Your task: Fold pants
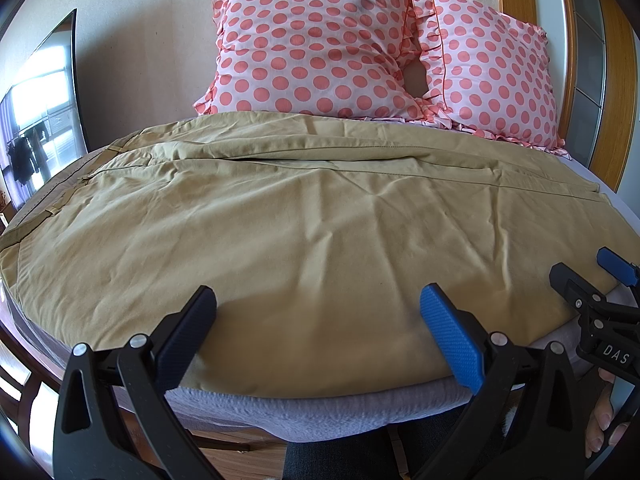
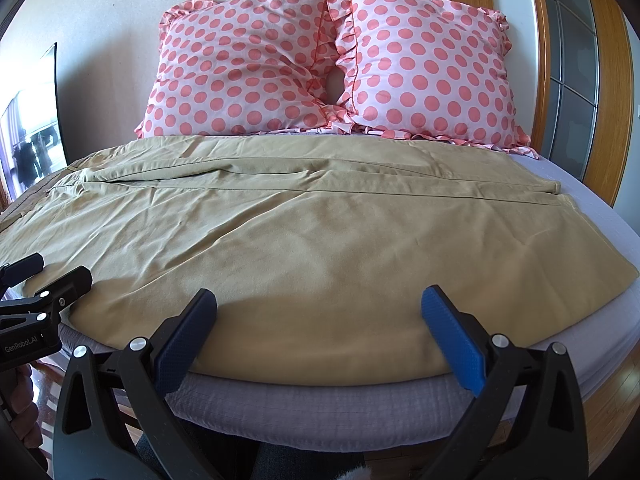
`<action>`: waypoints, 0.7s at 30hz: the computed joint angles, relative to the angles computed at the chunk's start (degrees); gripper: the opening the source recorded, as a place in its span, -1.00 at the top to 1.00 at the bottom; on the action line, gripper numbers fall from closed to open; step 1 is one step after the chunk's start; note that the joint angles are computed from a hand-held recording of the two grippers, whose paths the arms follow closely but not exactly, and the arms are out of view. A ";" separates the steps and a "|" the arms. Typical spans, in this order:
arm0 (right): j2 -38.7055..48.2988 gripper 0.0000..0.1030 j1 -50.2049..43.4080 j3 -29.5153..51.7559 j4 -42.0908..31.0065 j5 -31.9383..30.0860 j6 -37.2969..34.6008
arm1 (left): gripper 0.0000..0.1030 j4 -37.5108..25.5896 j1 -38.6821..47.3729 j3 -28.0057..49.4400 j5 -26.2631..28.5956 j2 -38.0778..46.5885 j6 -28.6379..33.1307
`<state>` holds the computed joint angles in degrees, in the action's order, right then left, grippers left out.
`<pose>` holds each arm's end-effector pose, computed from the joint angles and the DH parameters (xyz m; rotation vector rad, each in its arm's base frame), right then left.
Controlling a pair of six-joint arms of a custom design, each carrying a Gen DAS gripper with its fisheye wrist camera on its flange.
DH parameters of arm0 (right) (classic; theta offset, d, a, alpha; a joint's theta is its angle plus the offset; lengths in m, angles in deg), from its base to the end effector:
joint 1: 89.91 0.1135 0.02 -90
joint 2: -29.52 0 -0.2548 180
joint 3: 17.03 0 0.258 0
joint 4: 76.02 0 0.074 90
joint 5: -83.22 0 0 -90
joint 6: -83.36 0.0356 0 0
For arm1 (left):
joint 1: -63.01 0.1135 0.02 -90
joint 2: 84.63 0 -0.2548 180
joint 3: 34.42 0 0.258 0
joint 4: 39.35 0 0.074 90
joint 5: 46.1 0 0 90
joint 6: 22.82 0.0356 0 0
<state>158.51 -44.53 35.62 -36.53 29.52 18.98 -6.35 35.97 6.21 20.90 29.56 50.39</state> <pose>0.2422 0.2154 -0.0007 -0.0206 2.0755 0.0483 0.2544 -0.1142 0.0290 -0.0087 2.2127 0.0373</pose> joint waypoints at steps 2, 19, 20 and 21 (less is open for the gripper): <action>-0.01 -0.97 0.01 0.00 -0.06 0.00 0.03 | -0.97 -0.07 0.02 0.03 0.02 -0.01 -0.01; -15.11 -0.97 -11.91 -2.82 -8.36 -10.21 -2.21 | -0.96 -8.37 3.16 1.30 4.40 -6.47 1.52; -17.73 -0.97 -15.50 -1.64 -11.70 -12.17 -1.56 | -0.96 -8.11 3.51 1.18 3.84 -7.35 2.06; -19.07 -0.97 -19.02 0.45 -14.90 -14.27 -0.85 | -0.96 -8.09 3.78 1.16 3.37 -8.34 2.48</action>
